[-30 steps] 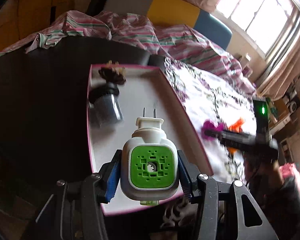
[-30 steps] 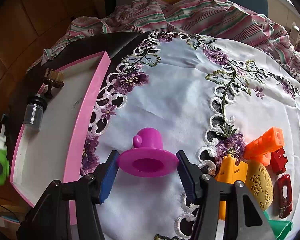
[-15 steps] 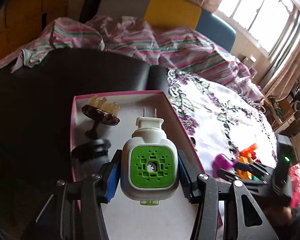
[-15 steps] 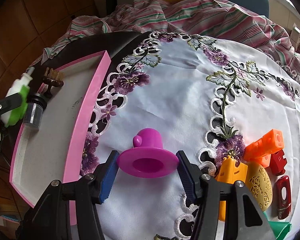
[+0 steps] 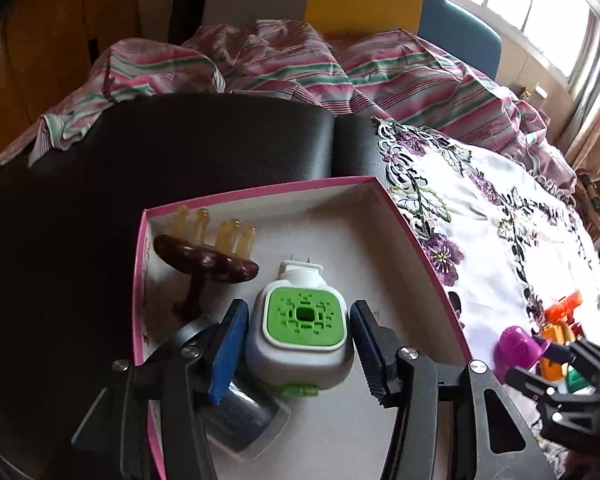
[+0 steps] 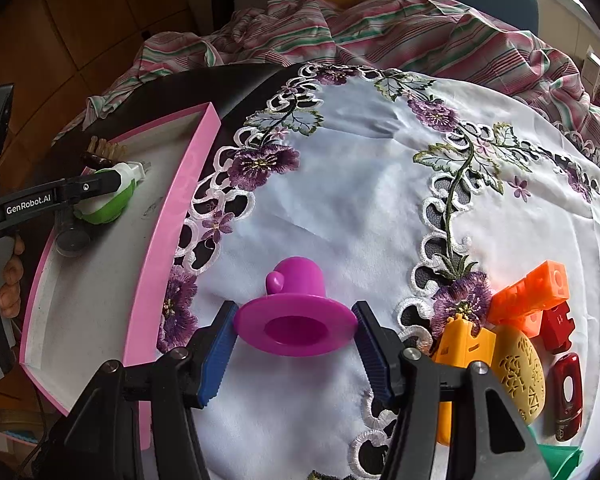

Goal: Organize rigid objects
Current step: 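Carry the plug device into the tray and release with the left tool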

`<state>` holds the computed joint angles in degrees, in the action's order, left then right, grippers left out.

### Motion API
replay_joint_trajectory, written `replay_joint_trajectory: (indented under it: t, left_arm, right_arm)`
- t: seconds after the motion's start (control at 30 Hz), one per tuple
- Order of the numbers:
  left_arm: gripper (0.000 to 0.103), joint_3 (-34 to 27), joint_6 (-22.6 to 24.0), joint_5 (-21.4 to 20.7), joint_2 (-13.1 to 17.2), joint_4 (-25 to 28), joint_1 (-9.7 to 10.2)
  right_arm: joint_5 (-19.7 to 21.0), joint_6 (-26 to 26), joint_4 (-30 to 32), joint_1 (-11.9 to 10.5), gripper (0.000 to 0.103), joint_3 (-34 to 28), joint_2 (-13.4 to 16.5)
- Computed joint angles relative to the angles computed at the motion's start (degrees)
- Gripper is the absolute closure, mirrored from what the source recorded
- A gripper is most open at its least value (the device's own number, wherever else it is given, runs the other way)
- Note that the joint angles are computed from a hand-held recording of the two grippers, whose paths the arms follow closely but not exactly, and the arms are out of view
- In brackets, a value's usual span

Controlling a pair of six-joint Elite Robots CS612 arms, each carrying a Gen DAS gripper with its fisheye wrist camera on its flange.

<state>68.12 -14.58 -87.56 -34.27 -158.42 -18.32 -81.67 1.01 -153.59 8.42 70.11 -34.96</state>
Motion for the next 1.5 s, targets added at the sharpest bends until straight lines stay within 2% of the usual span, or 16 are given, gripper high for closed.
replay_joint_trajectory:
  t: [0.17, 0.5, 0.67, 1.0, 1.5]
  left_arm:
    - [0.040, 2.44, 0.77, 1.84, -1.36, -3.24, -0.22]
    - [0.037, 12.26, 0.32, 6.67, -7.17, -13.78, -1.80]
    - [0.037, 16.74, -0.59, 7.60, -9.52, -16.69, -2.60]
    - [0.037, 20.73, -2.53, 7.34, -11.52, -15.92, -2.93]
    - [0.037, 22.68, -4.57, 7.33, -12.17, -14.06, -2.63]
  right_arm:
    - [0.01, -0.05, 0.03, -0.01, 0.045, 0.02, -0.02]
    - [-0.50, -0.34, 0.06, 0.10, 0.045, -0.04, -0.05]
    - [-0.75, -0.57, 0.05, 0.15, 0.045, -0.16, 0.00]
    - [-1.17, -0.82, -0.16, 0.26, 0.045, -0.05, 0.01]
    - [-1.57, -1.04, -0.30, 0.41, 0.045, 0.06, -0.06]
